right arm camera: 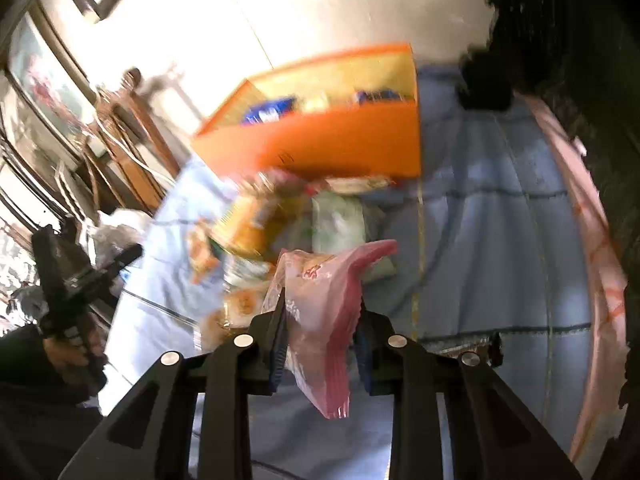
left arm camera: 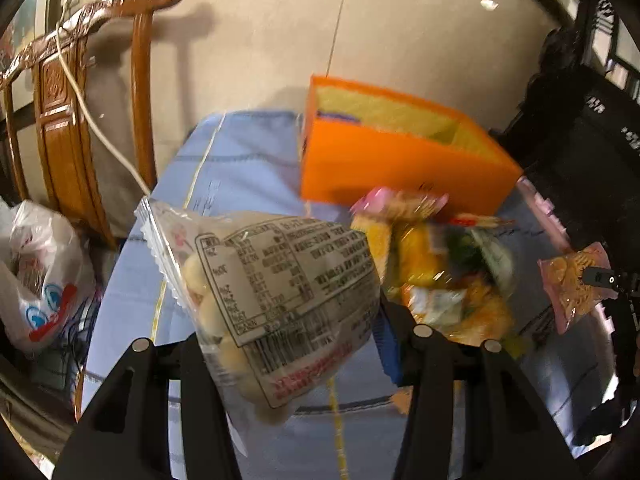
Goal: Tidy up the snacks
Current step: 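Carry both bags over the orange box and open both tools to drop them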
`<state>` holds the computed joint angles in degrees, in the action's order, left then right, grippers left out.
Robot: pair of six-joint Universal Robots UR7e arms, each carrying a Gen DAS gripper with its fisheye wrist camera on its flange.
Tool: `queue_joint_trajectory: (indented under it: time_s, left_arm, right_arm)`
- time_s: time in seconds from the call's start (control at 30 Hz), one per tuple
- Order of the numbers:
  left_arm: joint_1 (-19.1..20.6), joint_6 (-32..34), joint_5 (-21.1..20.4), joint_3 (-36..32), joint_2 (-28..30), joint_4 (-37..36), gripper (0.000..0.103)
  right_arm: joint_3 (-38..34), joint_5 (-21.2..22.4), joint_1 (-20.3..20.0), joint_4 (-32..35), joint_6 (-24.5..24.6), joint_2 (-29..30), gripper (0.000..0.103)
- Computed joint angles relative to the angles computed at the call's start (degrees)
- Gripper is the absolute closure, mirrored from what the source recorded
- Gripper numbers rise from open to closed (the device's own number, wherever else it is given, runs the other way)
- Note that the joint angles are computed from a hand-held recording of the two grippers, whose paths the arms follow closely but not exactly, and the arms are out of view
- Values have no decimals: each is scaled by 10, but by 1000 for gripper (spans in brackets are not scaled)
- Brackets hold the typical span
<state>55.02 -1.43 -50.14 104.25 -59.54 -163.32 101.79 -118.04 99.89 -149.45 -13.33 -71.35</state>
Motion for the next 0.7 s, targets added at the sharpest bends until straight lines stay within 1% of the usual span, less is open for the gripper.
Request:
queue_joint_trajectory:
  time_s: [0.13,0.27,0.33,0.47,0.57,0.7]
  left_arm:
    - [-14,20,-16,-5,-9,-21,55]
    - [-25,31,-26,-15,-11,-28,55]
    - [-32,42,-28,-29,-5,-27,55]
    - [-40,70,-30,-64,15,-36,55]
    - [-41,99,-36,-126,49,-28,55]
    - [-38,124,-62,-248,105,-5,55]
  right_arm:
    - [-5,22,14,-15,9,-12,75]
    - [-17,52,18,-22,24,-21,75]
    - [-32,64,23,-29,25,-18,75]
    - [-73,70,33,-38,19,3,75]
    - [-125,68,46,-42,1,31,75]
    - [-227,64,61,-34,-22,87,75]
